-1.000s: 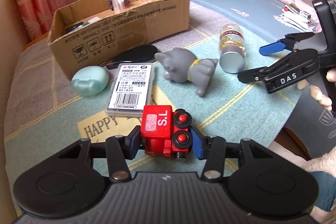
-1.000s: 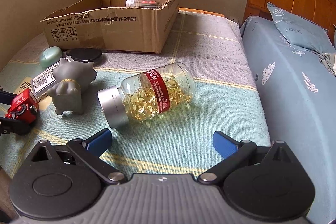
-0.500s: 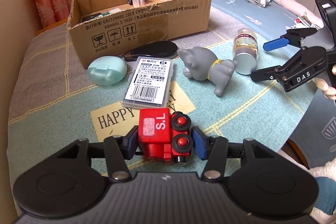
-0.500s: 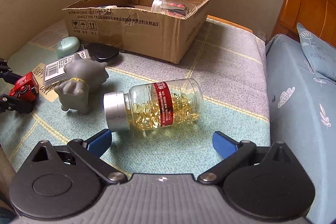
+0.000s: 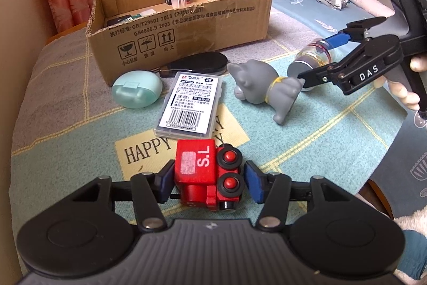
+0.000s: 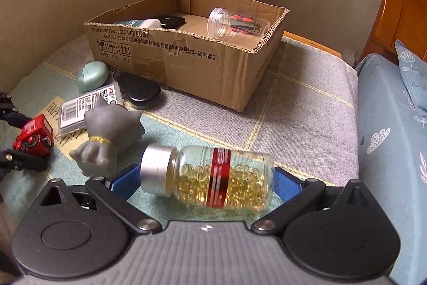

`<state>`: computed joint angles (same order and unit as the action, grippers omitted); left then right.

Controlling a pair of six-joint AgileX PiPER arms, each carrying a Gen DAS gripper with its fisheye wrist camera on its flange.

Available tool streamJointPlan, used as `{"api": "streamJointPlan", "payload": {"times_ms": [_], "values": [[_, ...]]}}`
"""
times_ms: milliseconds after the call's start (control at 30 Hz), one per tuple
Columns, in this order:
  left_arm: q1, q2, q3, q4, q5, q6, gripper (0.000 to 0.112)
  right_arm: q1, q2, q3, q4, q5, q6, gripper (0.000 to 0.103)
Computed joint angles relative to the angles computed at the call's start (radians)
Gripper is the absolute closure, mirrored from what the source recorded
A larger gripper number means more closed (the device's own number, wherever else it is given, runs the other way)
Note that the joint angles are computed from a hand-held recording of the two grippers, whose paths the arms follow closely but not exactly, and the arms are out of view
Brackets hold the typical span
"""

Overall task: Organize rigid objects
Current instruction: 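Close the left tool on the red train block while the right tool grasps the capsule bottle, then carry the red train block and capsule bottle into the box, opening both tools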

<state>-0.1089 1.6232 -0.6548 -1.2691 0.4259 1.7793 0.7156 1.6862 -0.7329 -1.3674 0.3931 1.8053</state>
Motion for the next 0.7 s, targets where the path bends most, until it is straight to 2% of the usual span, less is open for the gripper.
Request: {"api": "streamJointPlan", "payload": {"times_ms": [167,400,467,600,700], "values": [[-0.004,-0.001,0.000,0.006,-0.003,-0.006,0.058,0.010,0.006,-0.030,0.074,-0.003,-0.005,0.000],[-0.012,-0.002,-0.005,0.028,-0.010,-0.042,0.059,0.084,0.048,-0.092,0.233,0.131,-0.181,0.001],[-0.010,-0.004,-0.013,0.060,-0.003,-0.080,0.064,0.096,0.053,-0.102,0.256,0.156,-0.210,0.005],[0.013,-0.004,-0.041,0.143,0.044,-0.177,0.064,0.109,0.050,-0.121,0.307,0.191,-0.273,0.005],[0.003,-0.025,-0.042,0.183,0.027,-0.204,0.064,0.112,0.045,-0.131,0.338,0.205,-0.317,0.006]]}}
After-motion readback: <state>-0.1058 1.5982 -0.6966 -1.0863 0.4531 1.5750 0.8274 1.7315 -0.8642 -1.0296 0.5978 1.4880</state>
